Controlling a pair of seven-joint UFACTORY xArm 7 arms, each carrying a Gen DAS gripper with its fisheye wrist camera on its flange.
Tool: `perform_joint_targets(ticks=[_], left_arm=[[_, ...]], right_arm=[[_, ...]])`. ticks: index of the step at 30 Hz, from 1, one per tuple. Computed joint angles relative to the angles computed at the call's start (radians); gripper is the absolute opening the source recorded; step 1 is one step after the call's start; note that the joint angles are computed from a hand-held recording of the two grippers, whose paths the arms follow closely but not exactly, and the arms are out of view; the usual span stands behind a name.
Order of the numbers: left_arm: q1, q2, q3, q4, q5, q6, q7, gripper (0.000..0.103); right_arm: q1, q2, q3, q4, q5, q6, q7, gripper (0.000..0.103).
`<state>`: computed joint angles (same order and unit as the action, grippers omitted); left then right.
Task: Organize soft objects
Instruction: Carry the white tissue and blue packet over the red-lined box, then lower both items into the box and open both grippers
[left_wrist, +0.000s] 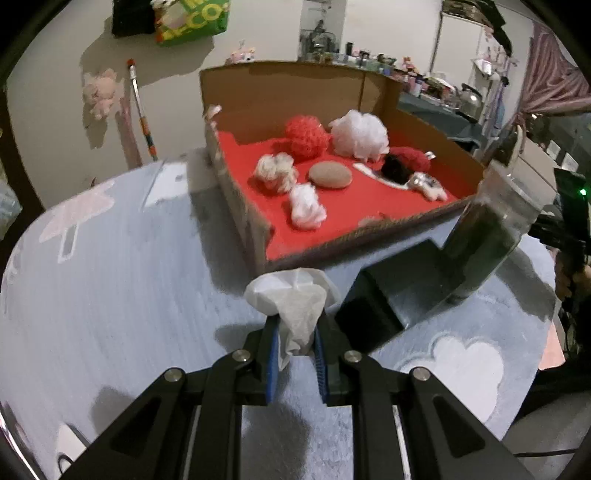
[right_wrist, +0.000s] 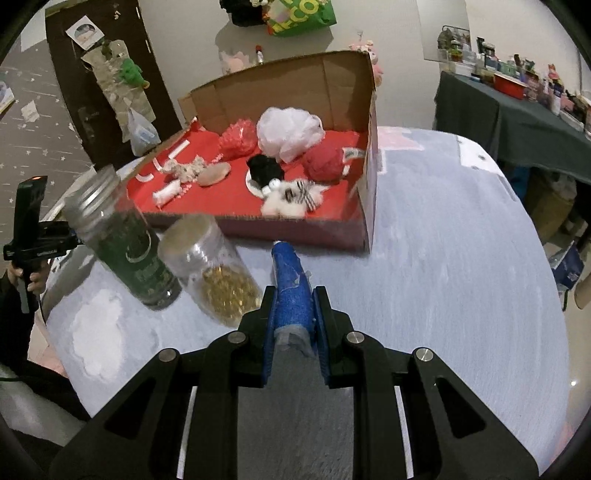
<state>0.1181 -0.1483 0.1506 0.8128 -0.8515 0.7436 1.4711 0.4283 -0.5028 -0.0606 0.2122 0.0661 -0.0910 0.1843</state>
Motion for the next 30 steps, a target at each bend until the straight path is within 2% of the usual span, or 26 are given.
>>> perform_joint_targets(ticks=[4,12,17,18,20,21,24,26,28,30], left_arm=[[-0.003,0.011,-0.005,0.05,0.019,0.05,-0.014,0.017],[-0.026,0.071,-0.047,0.17,0.04,0.103,-0.063,0.017],[-0.046,0.156,-0.098,0.27,0.086,0.128,-0.158,0.017],[-0.051,0.168,-0.108,0.283,0.096,0.127,-0.175,0.017],[-0.054,0.177,-0.122,0.29,0.1,0.123,-0.184,0.017],[-0.054,0.178,-0.125,0.291,0.099,0.125,-0.185,0.017],[-0.057,0.188,-0.135,0.302,0.112,0.137,-0.205,0.017],[-0.064,0.197,-0.143,0.312,0.138,0.134,-0.229,0.017],[-0.074,0.212,-0.153,0.327,0.176,0.125,-0.257,0.017],[-0.082,0.233,-0.163,0.35,0.207,0.127,-0.285,0.017]], right_arm=[[0.057,0.005,-0.078,0.04,-0.006,0.018,-0.054,0.018],[0.144,0.086,-0.158,0.189,0.04,0.068,-0.194,0.018],[0.295,0.19,-0.282,0.318,0.121,0.092,-0.343,0.016],[0.292,0.21,-0.277,0.335,0.124,0.095,-0.344,0.015],[0.4,0.224,-0.371,0.366,0.231,0.118,-0.438,0.014],[0.429,0.227,-0.396,0.369,0.259,0.106,-0.453,0.014],[0.45,0.241,-0.415,0.394,0.323,0.118,-0.501,0.014],[0.505,0.255,-0.465,0.427,0.388,0.139,-0.565,0.014],[0.555,0.291,-0.514,0.489,0.464,0.195,-0.634,0.014],[0.569,0.338,-0.531,0.552,0.527,0.258,-0.686,0.014]])
